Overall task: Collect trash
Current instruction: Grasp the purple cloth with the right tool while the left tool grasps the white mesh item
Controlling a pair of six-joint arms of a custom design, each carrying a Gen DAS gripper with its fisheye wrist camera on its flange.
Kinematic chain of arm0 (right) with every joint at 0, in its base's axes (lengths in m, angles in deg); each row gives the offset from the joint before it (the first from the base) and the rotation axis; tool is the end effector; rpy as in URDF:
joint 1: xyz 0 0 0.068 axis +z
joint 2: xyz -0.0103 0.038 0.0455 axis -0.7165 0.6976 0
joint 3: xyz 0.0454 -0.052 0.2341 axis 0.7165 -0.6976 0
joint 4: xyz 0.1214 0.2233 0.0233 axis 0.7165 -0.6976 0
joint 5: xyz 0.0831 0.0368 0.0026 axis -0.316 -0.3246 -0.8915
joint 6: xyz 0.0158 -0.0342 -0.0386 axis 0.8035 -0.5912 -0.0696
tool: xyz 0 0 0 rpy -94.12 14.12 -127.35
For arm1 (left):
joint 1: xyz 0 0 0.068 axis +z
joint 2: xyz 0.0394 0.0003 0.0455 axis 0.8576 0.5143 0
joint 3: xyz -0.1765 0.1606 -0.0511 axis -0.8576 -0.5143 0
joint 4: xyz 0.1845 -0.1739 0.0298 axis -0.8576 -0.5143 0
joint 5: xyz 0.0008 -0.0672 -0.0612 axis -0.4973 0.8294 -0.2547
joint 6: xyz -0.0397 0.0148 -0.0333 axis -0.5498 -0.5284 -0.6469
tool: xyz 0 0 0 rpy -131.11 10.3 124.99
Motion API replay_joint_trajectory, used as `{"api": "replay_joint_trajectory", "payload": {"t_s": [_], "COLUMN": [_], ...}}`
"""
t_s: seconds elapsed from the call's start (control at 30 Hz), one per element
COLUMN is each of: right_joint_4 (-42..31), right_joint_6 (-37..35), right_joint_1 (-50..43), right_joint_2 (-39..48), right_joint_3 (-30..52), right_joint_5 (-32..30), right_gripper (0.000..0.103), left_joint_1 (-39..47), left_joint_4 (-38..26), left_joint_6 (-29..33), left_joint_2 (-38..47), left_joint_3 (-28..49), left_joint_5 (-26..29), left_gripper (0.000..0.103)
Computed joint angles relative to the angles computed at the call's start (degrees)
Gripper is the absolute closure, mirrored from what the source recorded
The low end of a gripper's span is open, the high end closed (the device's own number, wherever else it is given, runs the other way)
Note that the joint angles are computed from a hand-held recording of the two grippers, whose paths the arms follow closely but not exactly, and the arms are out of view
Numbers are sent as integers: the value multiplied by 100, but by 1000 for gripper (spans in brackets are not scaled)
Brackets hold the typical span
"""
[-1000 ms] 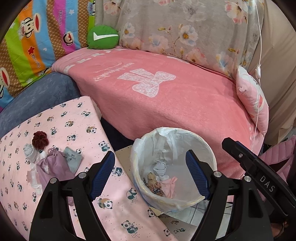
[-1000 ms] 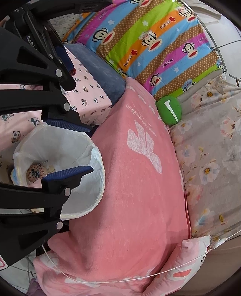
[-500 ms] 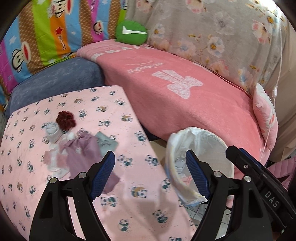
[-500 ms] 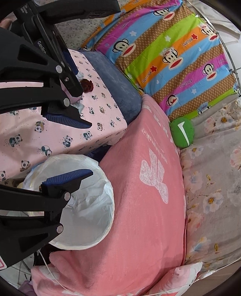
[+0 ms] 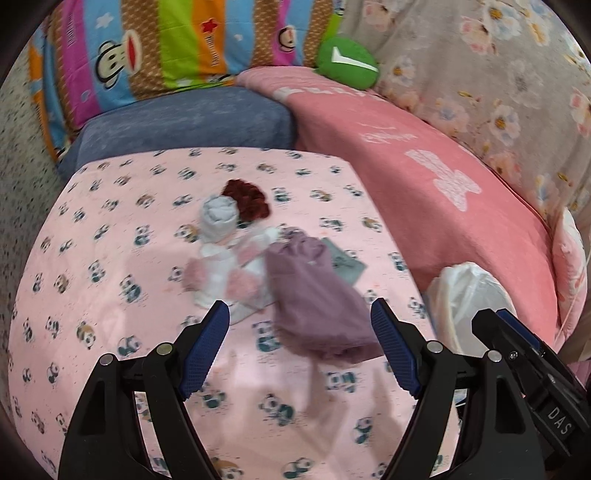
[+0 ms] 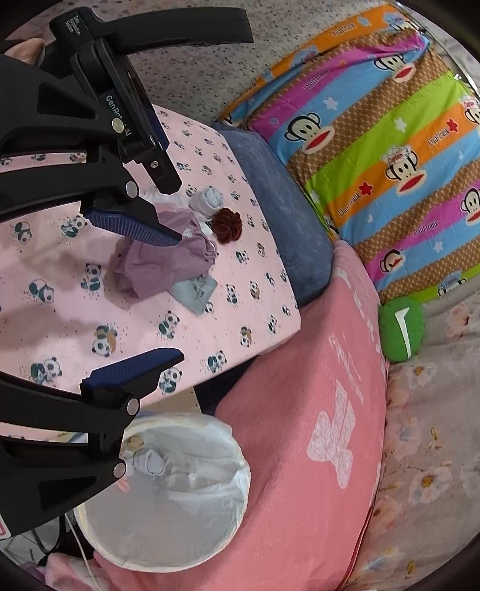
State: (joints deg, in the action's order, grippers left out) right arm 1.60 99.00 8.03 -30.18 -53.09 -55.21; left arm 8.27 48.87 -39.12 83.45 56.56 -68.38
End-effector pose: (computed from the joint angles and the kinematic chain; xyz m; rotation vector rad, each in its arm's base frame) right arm 0.1322 0.1543 0.1602 0.1235 2.3311 0.3657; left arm 0.1605 -0.1769 0.1649 -0.0238 2.4445 -0.3077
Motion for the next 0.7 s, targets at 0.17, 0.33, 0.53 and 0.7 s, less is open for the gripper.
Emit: {"api": "replay_joint_trajectory", "payload": {"t_s": [0.17, 0.33, 0.53, 0.7], "right_joint_4": [604, 914, 1152, 1296], "right_joint_6": [-16, -17, -54, -166], "right_joint_1": [213, 208, 36, -82], "right_joint_2": [1433, 2451, 3314, 3790], "right_joint_3": [563, 1065, 1489, 1735], "right_joint_5": [-119, -269, -526, -660], "right_gripper": [41, 41, 41, 42], "left_joint_1": [599, 1200, 1827, 2210], "left_joint_4": [73, 269, 623, 924], "left_joint_6": [128, 331, 645, 852], "left_joint_2": [-547, -821, -782, -512], "left_joint_3": [-620, -1095, -1441, -1539], "left_joint_5": [290, 687, 1139, 1445], "left_gripper": [28, 28, 28, 28]}}
